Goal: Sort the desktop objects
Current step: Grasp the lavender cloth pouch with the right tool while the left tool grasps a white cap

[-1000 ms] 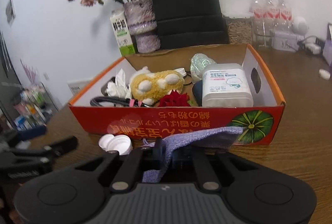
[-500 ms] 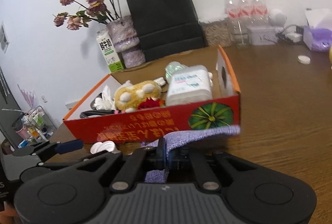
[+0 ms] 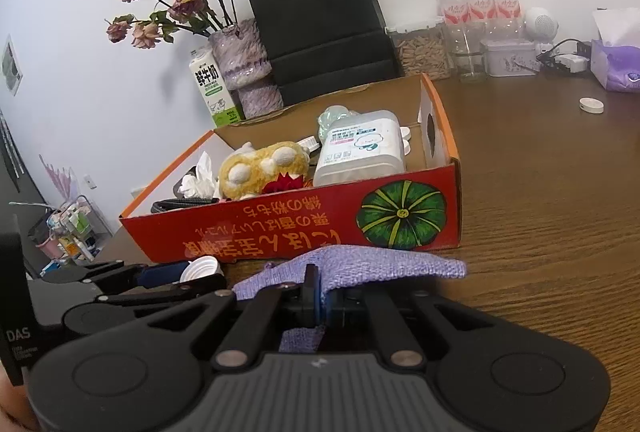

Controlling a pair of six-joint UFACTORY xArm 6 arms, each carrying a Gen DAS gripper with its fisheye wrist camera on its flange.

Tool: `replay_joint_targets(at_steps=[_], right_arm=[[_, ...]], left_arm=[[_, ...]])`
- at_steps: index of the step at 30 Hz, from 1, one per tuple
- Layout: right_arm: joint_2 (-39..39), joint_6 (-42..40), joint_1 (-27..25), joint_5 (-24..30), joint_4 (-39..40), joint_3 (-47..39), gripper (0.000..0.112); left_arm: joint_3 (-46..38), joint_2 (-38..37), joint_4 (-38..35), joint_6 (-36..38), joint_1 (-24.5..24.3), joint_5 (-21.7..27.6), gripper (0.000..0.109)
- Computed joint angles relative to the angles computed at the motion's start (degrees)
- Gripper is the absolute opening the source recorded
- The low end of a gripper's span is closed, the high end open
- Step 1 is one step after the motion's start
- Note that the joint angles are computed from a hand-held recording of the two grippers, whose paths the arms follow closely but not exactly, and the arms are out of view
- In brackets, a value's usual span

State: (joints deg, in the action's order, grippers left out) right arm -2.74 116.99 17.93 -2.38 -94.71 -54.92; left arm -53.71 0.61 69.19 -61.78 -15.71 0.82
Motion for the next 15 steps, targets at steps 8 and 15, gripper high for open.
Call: replay_joint_targets(at_steps=[8, 15], right_arm=[[-0.3, 5.2, 0.16, -0.39, -5.26, -0.88, 0.002], [-1.36, 13.49, 1.04, -0.2, -13.67, -2.16, 0.002]], left_arm=[[0.12, -1.96, 9.03, -9.09, 0.41, 0.23, 0.041], [1.68, -4.78, 11.77, -12.18, 0.95, -0.07, 0.041]])
